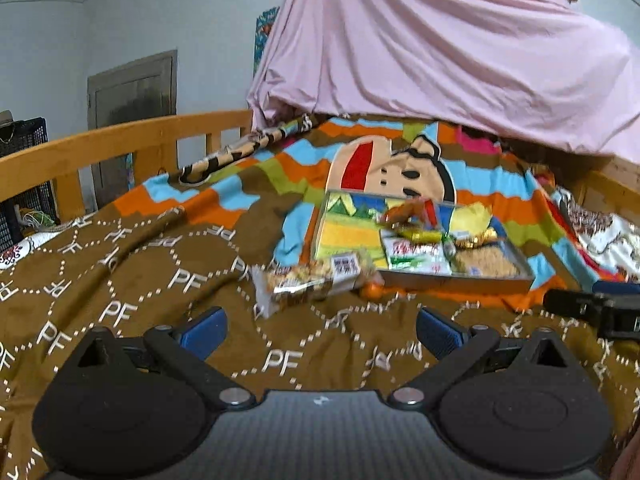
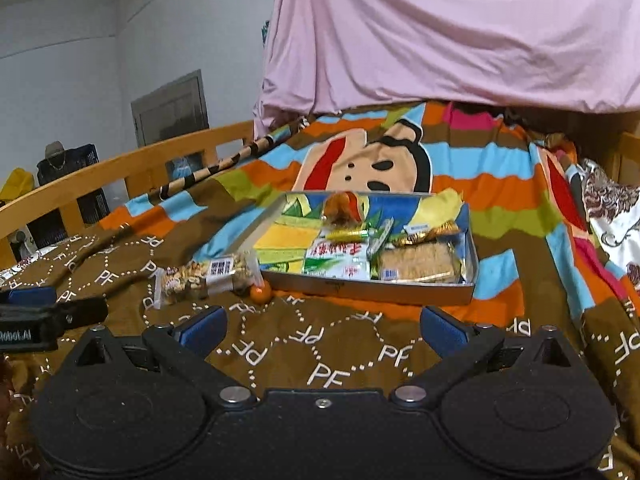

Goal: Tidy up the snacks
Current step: 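Open both tools and withdraw them up out of the tray, then grasp the black-sugar nut bar with the left tool while the right tool approaches the mandarin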

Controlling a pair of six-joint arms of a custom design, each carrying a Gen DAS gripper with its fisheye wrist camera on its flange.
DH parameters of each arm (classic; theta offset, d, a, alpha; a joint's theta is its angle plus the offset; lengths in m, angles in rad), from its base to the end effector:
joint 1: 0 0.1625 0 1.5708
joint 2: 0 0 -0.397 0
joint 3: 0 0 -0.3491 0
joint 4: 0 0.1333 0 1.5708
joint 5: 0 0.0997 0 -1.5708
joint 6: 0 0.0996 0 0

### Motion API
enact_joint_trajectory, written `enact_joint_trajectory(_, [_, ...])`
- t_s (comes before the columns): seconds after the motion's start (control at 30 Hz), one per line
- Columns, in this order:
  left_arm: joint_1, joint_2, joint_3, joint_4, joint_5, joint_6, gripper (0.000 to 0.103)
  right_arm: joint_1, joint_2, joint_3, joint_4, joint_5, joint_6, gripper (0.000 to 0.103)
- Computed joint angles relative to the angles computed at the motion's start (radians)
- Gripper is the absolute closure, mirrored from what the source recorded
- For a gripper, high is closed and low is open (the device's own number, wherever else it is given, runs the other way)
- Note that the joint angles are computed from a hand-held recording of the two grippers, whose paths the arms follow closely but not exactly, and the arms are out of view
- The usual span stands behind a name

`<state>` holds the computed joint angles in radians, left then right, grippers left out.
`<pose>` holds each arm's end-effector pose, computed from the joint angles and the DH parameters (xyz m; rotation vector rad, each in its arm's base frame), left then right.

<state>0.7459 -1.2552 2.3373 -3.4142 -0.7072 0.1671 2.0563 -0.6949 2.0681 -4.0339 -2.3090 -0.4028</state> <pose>-0.1548 -0.4276 0.2536 0.7170 2.2106 -1.2057 0.2849 -0.3979 0.1287 0.4641 -2.1375 1.3238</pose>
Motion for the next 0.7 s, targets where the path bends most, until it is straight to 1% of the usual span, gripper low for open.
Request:
enact_joint_trajectory(0.2, [0.036,-0.030,-0.026,0.102,-0.053,0.036,0.000,-0.008,0.001,-0.009,0.034,-0.012,0.030,0.001])
enact_joint_trajectory(0.37, [0.057,-0.014,-0.053,0.116,-0.072,0.092,0.000,-0.016,0.005,-0.020,0.065,-0.014,0.039,0.001])
enact_joint_trajectory(0.6, [0.082,0.025,-0.101,0.119,-0.081,0.176,0.000,-0.027,0.006,-0.036,0.121,-0.014,0.063,0.001])
enact_joint_trajectory(0.7, [0.099,0.044,-0.129,0.124,-0.083,0.206,0.000,-0.038,0.001,-0.043,0.165,0.005,0.078,0.001])
